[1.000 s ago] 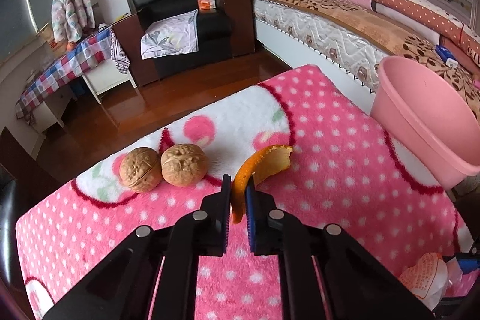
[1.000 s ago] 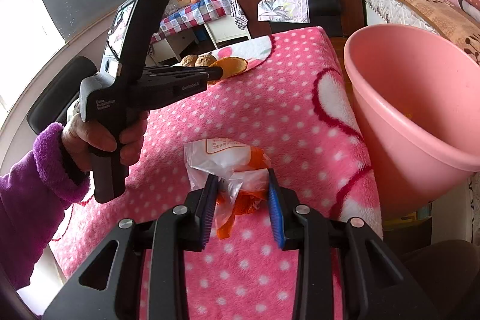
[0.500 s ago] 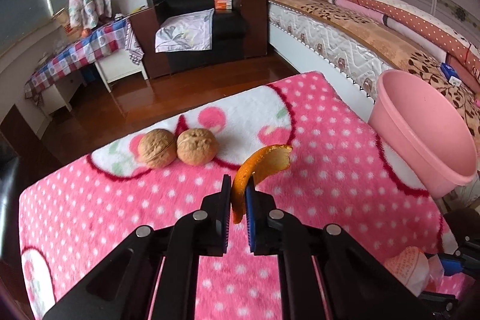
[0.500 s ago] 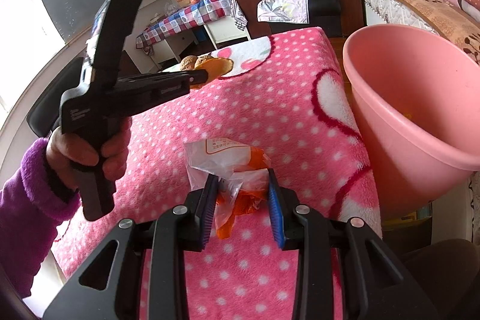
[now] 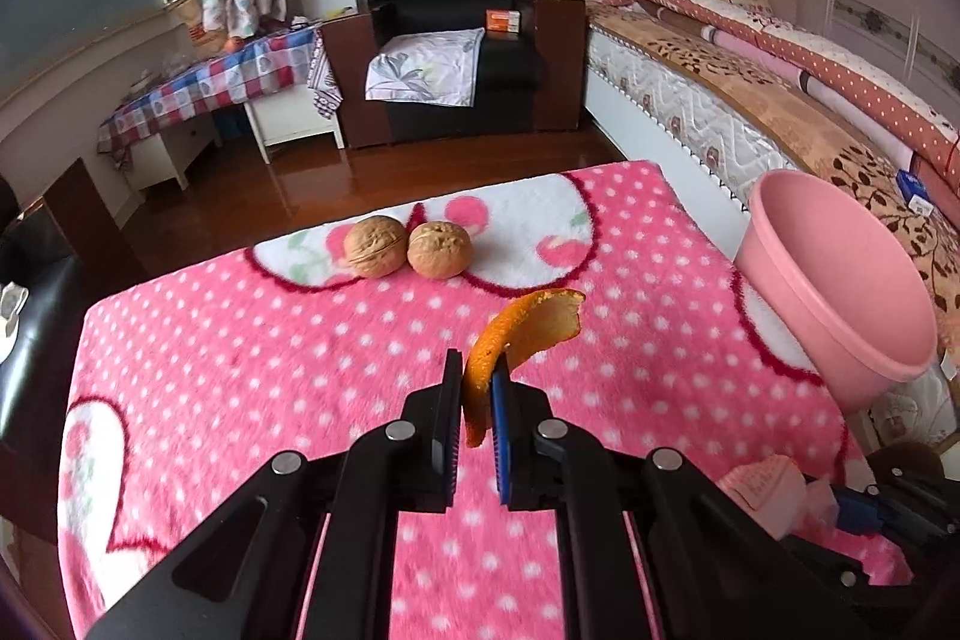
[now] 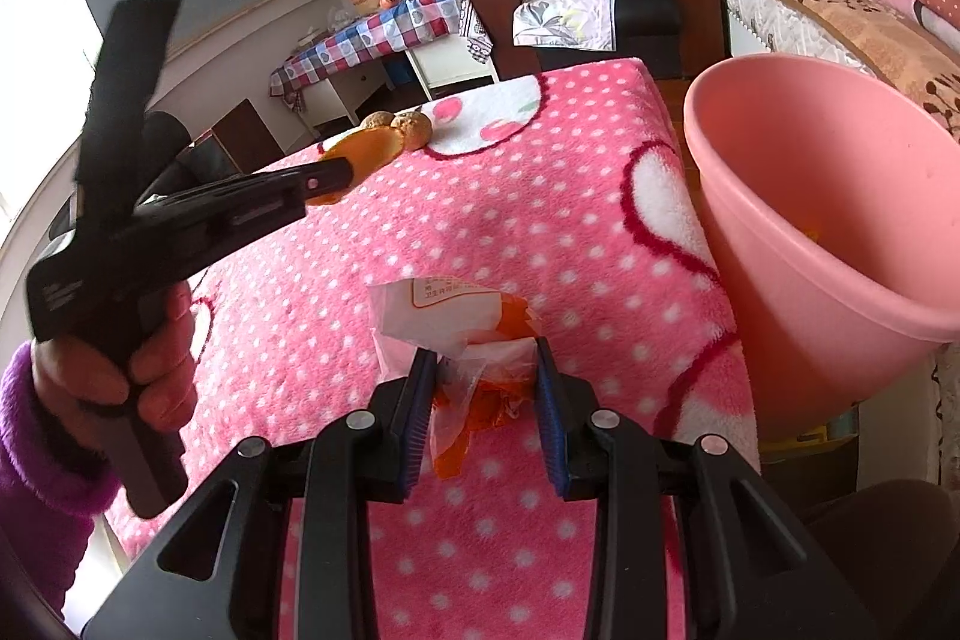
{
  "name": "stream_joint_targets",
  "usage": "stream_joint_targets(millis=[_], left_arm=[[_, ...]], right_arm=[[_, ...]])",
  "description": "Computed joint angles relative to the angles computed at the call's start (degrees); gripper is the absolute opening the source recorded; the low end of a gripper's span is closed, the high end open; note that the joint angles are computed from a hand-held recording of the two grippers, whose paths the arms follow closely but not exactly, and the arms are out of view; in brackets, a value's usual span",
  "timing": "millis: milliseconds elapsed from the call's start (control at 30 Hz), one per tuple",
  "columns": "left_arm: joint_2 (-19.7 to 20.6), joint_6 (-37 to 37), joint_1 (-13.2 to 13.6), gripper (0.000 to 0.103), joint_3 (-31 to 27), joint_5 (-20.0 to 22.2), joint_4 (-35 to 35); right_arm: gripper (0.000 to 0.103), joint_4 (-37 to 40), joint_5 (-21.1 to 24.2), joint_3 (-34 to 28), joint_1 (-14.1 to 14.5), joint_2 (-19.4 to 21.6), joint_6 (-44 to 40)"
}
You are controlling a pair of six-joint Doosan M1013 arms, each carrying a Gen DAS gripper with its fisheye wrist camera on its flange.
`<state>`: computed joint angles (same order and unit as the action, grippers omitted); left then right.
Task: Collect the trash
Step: 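Carry the white bag and orange peel with both tools over the bucket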
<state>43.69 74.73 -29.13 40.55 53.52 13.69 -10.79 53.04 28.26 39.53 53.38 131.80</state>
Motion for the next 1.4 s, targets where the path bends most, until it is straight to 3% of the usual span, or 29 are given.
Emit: stream_joint_targets(millis=[767,1400], left_arm=[[-6.6,-22.4,-1.3,0.008,11.8,-0.5,8.5],[-8.4,-26.7,-3.0,0.008,14.3,-0.3,12.5]], right_arm=[[0.032,-0.5,0.0,0.3,0.1,-0.2,-0.4],[0.032,-2.3,-1.2,1.4,0.4,-0.8,-0.6]])
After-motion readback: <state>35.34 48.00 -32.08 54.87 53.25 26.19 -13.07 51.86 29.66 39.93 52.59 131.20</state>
